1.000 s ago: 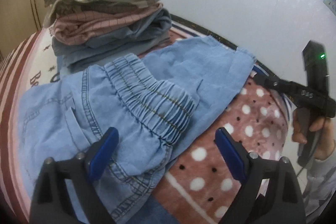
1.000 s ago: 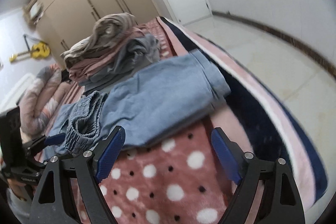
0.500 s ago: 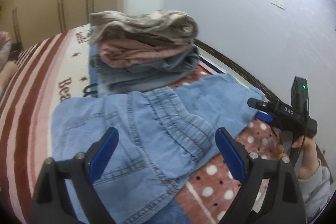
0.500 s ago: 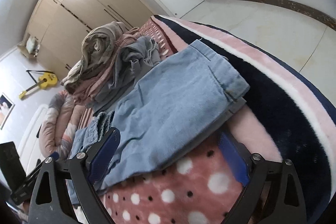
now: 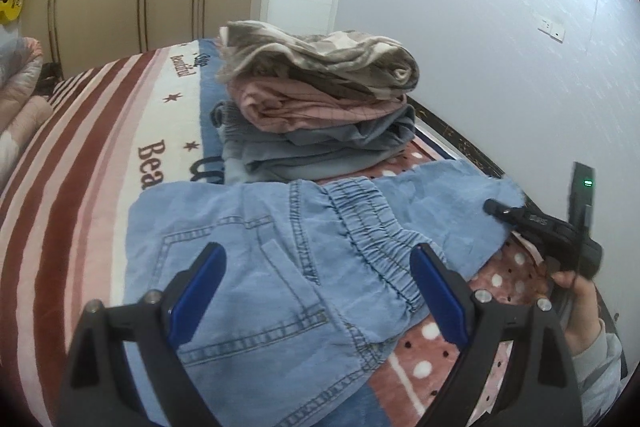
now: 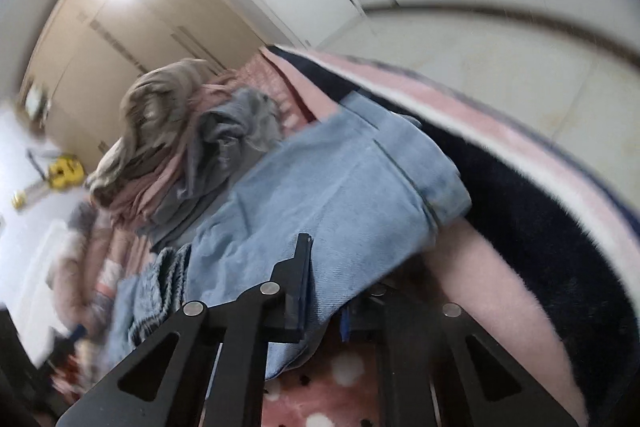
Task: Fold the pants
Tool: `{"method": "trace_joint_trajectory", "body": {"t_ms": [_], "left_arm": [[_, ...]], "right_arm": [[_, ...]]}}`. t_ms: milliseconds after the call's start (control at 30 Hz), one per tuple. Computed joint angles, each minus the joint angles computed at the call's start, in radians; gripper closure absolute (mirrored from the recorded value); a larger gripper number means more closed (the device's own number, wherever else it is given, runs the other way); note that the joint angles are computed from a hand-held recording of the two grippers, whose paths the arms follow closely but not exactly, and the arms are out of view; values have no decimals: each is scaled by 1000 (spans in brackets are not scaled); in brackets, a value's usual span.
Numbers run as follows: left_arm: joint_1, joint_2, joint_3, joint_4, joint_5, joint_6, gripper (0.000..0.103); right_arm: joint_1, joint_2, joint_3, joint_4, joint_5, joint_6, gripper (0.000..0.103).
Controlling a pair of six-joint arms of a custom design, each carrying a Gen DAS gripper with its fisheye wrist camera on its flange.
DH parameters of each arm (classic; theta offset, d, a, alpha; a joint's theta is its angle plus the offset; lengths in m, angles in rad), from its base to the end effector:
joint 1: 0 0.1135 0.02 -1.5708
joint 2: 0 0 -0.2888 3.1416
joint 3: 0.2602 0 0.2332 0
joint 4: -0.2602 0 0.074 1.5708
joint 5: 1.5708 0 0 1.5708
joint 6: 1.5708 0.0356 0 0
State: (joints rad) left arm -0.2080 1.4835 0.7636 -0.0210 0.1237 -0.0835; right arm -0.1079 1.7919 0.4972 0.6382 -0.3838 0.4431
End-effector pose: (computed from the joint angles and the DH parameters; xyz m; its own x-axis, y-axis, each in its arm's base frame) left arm 0.2774 -0.0630 0.2239 -0.6826 0.0595 -0.7283 0.2379 0.9605 -0.1445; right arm 0.2870 -0.0177 0.1295 -0.6318 0.4683 -0.6177 0.0840 0.8335 0.5461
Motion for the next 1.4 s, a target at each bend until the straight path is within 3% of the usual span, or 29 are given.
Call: {"method": "trace_joint_trajectory", "body": {"t_ms": [100, 367, 500, 767, 933, 1167, 1400], "left_arm": [[35, -21, -5, -7, 23, -2, 12], [182, -129, -31, -48, 88, 36, 12], [313, -180, -45, -68, 154, 79, 12], [601, -217, -67, -94, 302, 174, 12], [739, -187, -63, -105, 371, 244, 12], [790, -162, -78, -97, 401, 282, 12], [751, -182, -91, -91, 381, 268, 12]], "right_arm": [[17, -77, -18, 22, 1, -19, 99], [227, -258, 139, -212, 62, -209, 100], [384, -275, 240, -298, 79, -271, 100], [717, -58, 504, -493, 152, -323, 100], [829, 97, 601, -553, 207, -330, 100], [892, 194, 605, -569, 250, -387, 99], [910, 215, 578, -535, 188, -420, 99]]}}
